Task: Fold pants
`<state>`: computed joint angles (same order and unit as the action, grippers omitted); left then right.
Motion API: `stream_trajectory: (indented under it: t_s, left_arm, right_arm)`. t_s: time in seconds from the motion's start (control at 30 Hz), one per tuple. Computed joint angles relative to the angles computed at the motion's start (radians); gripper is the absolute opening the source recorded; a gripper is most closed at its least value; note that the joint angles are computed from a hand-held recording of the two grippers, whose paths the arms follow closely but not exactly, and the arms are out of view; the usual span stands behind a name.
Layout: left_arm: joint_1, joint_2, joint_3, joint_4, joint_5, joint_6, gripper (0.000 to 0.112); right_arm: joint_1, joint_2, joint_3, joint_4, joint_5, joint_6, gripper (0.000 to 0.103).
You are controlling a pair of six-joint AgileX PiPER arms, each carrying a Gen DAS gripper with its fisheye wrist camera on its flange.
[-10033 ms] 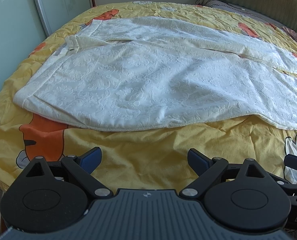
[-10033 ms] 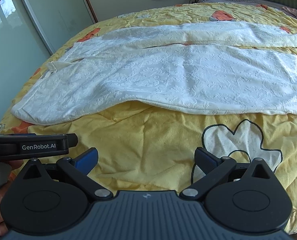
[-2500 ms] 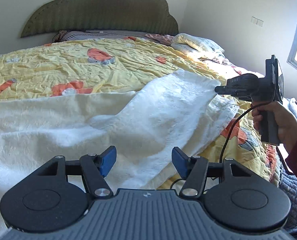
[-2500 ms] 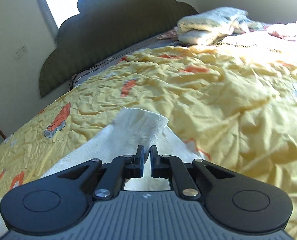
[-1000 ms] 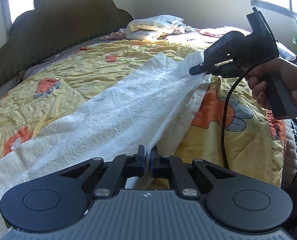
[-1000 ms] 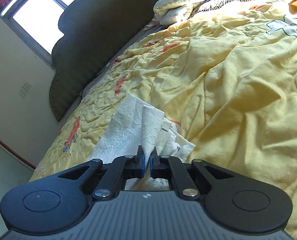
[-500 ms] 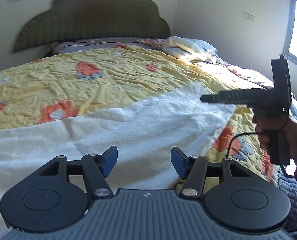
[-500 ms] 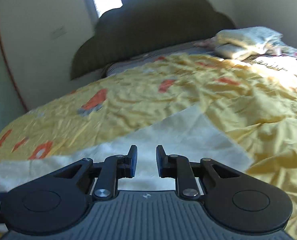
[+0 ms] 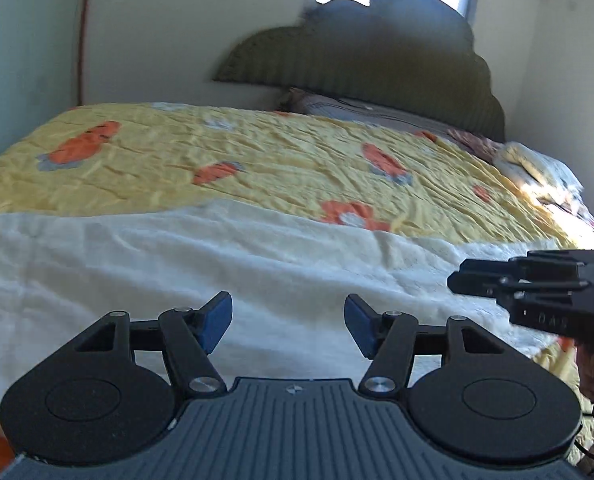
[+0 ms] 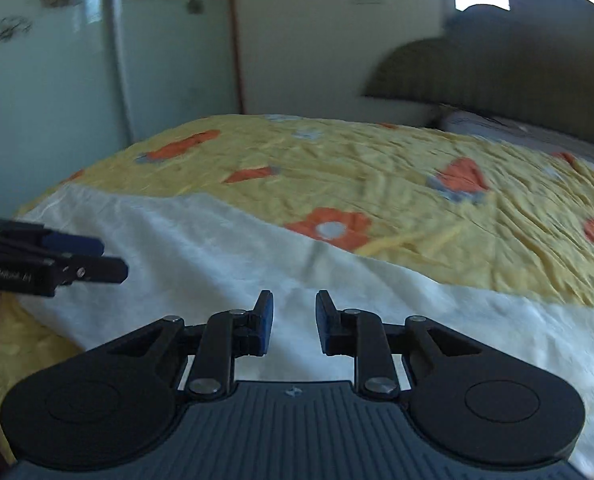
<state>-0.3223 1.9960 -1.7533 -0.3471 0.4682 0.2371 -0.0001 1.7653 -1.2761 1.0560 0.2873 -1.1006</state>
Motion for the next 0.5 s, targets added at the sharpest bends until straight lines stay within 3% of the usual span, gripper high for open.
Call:
stream_trajectory:
  t_s: [0.13,0.23,0.4,0.5]
  left_arm:
    - [0.113,-0.123,0.133,0.164,-0.057,-0.250,0.066]
    - [0.216,-0.168,0.172,0.227,-0.037,-0.418,0.066]
    - [0.373,-0.163,0.152,0.085,0.052,-0.443,0.066]
    - [0.434,-0.152,0.141,-0.076,0.095,-0.352,0.066]
  right_arm:
    - [0.158,0.115,-0.200,-0.050,0.120,-0.064,0.023]
    - [0.255,0.176,-0.304,-0.067,0.172,-0.132,0.025]
    - [0.405,0.256,-0.403,-0.118,0.143,-0.220,0.025]
    - [0.442,0.300,-0.467,-0.218,0.171,-0.138,0.025]
